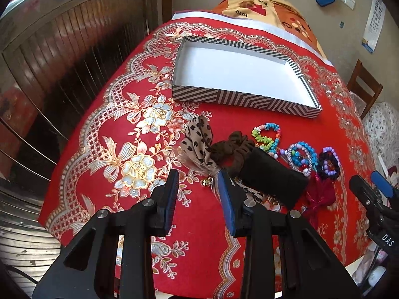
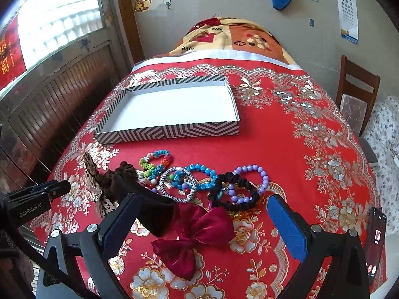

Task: Organize jewelry
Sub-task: 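Move both grippers toward the jewelry pile beside the striped tray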

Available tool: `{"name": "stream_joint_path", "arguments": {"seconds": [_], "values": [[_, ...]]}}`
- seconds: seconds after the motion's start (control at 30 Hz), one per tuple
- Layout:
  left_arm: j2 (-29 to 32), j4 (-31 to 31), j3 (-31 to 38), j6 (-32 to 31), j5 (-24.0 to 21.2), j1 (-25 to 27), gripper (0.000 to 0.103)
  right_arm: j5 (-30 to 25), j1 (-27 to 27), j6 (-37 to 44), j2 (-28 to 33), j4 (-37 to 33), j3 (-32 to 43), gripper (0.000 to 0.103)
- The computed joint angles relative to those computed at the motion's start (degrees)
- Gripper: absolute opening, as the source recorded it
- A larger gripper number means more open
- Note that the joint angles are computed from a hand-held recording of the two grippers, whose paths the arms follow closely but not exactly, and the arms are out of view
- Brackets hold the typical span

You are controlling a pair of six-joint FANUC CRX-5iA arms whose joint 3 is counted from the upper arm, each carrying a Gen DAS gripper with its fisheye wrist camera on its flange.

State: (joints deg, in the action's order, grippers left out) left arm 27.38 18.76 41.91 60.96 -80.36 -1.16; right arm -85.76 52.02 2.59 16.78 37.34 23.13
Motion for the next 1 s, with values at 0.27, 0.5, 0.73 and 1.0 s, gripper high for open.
{"name": "stream_joint_path", "arguments": {"seconds": [0.27,0.5,0.73,1.0], "values": [[1.24,0.62,1.97,1.91,-2.24,0.87,0.032,0.57,0.00,2.43,1.06,0.11,1.91,0.099],[0.72,0.46,1.47,1.34,-1.79,0.85,0.032,0.49,-0.11,4.99,2.21,-0.68,4.06,0.098],[0.88,-0.03,1.86,1.34,-2.07,0.62,0.032,1.67,0.06,5.95,2.57,-1.10,4.45,0.093],[1.07,-0.06,2.20,0.86,-1.99,0.38,0.032,0.75,0.15,6.15,2.90,-0.43,4.95,0.093]]}}
